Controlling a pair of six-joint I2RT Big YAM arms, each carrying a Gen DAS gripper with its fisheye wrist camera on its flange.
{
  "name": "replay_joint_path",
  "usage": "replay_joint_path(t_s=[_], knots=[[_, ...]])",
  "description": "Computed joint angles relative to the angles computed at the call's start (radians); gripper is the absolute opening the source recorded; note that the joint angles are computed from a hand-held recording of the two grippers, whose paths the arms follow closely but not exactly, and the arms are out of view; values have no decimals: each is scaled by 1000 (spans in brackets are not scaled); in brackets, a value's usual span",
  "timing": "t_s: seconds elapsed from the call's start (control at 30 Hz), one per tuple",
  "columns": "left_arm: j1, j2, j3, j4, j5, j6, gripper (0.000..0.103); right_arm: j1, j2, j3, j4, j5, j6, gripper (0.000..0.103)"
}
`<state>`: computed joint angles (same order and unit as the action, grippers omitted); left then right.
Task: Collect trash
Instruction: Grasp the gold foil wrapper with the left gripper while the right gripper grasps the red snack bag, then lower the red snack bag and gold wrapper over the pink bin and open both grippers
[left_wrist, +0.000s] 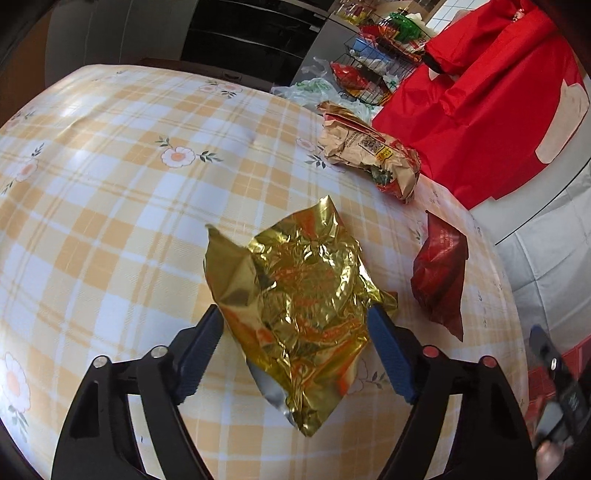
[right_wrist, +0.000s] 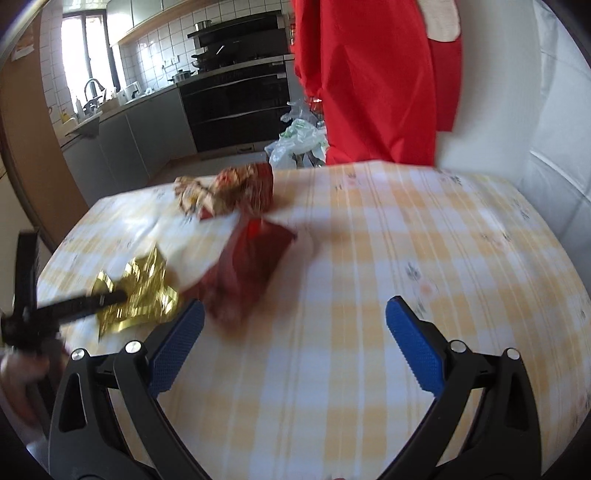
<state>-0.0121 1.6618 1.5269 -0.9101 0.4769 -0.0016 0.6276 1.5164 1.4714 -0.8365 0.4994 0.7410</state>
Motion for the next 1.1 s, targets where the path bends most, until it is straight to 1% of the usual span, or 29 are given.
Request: replay_joint_path(t_s=[0.03, 0.07, 0.1, 0.13, 0.17, 0.2, 0.27, 0.33, 0.37, 0.4, 0.43, 0.5, 0.53, 0.57, 0.6, 0.63, 0.67, 0.7, 0.73, 0.8, 0.87, 0.9, 0.93, 1.0, 1.07, 1.1], knots=[[-1, 3, 3, 2, -2, -2, 69, -13, 17, 18, 1, -13, -4, 97], [-1, 5, 5, 7, -8, -2, 60, -29, 41, 43, 2, -33, -5, 97], [-1, 9, 8, 11, -22, 2, 48, -44, 65, 67, 4, -59, -8, 97], [0, 11, 9, 14, -31, 9, 42, -57, 84, 82, 16, -88, -7, 97], [4, 13, 8, 18, -33, 23, 28, -64, 99, 96, 19, -104, -2, 97], [10, 11, 3, 27, -22, 28, 24, -75, 131, 128, 10, -124, 15, 97], [22, -1, -15, 52, -13, 39, 18, -86, 169, 162, 18, -150, 35, 97], [35, -17, -30, 58, 0, 60, 16, -90, 214, 206, 9, -163, 43, 96], [42, -25, -37, 59, 10, 61, 14, -90, 237, 229, -2, -169, 43, 93], [52, -35, -44, 60, 24, 55, 13, -88, 265, 258, -21, -165, 57, 87], [60, -45, -49, 60, 32, 48, 13, -87, 281, 273, -32, -171, 71, 85], [75, -79, -73, 83, 38, 46, 11, -89, 327, 320, -75, -202, 120, 78], [82, -99, -87, 100, 36, 55, 11, -91, 334, 323, -74, -216, 133, 74], [85, -113, -96, 113, 32, 62, 8, -90, 337, 320, -67, -233, 143, 66], [93, -135, -113, 133, 31, 70, 6, -85, 327, 303, -52, -228, 151, 59], [97, -149, -121, 140, 30, 72, 6, -80, 316, 285, -38, -219, 158, 51], [105, -171, -139, 155, 34, 72, 5, -72, 299, 265, -29, -210, 168, 39], [110, -187, -152, 166, 38, 74, 5, -64, 285, 249, -27, -196, 174, 30], [116, -210, -173, 184, 39, 72, 5, -50, 261, 225, -12, -182, 165, 26], [129, -251, -210, 202, 65, 63, 5, -25, 211, 169, 27, -171, 147, 25], [139, -293, -248, 212, 79, 64, 5, -1, 148, 93, 83, -169, 158, 25], [147, -321, -270, 212, 92, 68, 5, 10, 123, 65, 98, -166, 166, 25], [155, -346, -288, 210, 102, 74, 5, 33, 75, 10, 134, -158, 184, 25], [174, -401, -324, 202, 121, 81, 5, 63, 18, -49, 172, -150, 207, 25], [195, -442, -347, 183, 144, 90, 5, 112, -60, -129, 231, -117, 221, 25], [210, -468, -359, 165, 157, 104, 5, 148, -93, -157, 233, -85, 215, 25]])
